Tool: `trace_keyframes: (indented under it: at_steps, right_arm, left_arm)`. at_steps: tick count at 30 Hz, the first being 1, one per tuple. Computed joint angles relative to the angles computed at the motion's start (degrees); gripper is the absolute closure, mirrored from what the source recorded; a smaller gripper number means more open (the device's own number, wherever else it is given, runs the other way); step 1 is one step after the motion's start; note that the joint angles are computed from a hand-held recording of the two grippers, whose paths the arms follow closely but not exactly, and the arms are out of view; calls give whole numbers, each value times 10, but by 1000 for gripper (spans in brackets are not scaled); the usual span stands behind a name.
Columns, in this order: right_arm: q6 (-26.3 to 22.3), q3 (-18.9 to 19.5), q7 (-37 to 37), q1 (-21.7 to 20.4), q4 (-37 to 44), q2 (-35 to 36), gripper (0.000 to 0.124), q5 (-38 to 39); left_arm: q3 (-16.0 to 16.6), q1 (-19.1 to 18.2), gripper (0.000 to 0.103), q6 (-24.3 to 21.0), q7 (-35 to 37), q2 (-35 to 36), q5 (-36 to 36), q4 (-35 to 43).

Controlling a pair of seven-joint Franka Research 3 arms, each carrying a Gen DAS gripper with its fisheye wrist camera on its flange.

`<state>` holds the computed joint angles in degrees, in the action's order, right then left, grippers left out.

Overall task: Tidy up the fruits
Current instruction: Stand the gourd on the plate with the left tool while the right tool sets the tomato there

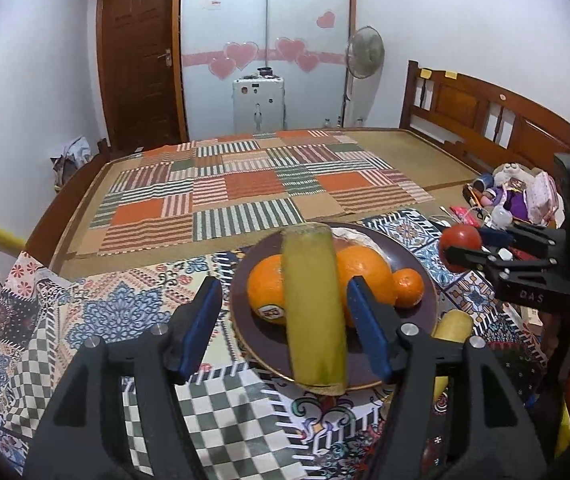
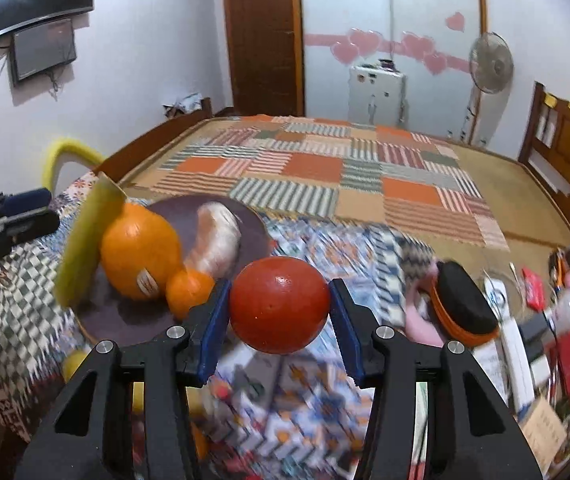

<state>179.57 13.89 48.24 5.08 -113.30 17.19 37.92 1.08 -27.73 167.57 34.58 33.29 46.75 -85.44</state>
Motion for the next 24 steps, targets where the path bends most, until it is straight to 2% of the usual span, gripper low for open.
trace_keyframes:
  at_steps: [2, 6, 8, 11, 13, 17, 20, 24]
  right_arm:
    - [-11, -21, 19, 22, 24, 15, 78, -25]
    - [-56, -36, 41, 38, 78, 51, 78, -59]
    - [-60, -39, 46, 42, 85, 57, 78, -67]
    - [-43, 8, 3, 8, 63, 45, 78, -34]
    - [-36, 34, -29, -10, 39, 28, 78, -5]
    - [-24, 53, -85, -11, -7, -11, 78, 37]
    - [-31, 43, -113, 9, -29, -31, 78, 55]
    - [-49, 0, -91, 51, -27, -26, 78, 37]
  left_arm:
    - [5, 0, 36, 6, -6, -5, 3, -8]
    - [12, 1, 35, 12, -18, -14, 14, -23]
    - [16, 0, 35, 15, -26, -17, 22, -30]
    - [29, -7, 35, 19, -51, -26, 47, -45]
    - [19, 3, 35, 23, -49, -32, 47, -57]
    - [0, 18, 34, 35, -38, -46, 33, -82]
    - [-2, 18, 33, 43, -38, -56, 30, -97]
    - [-7, 18, 31, 49, -35, -66, 25, -111]
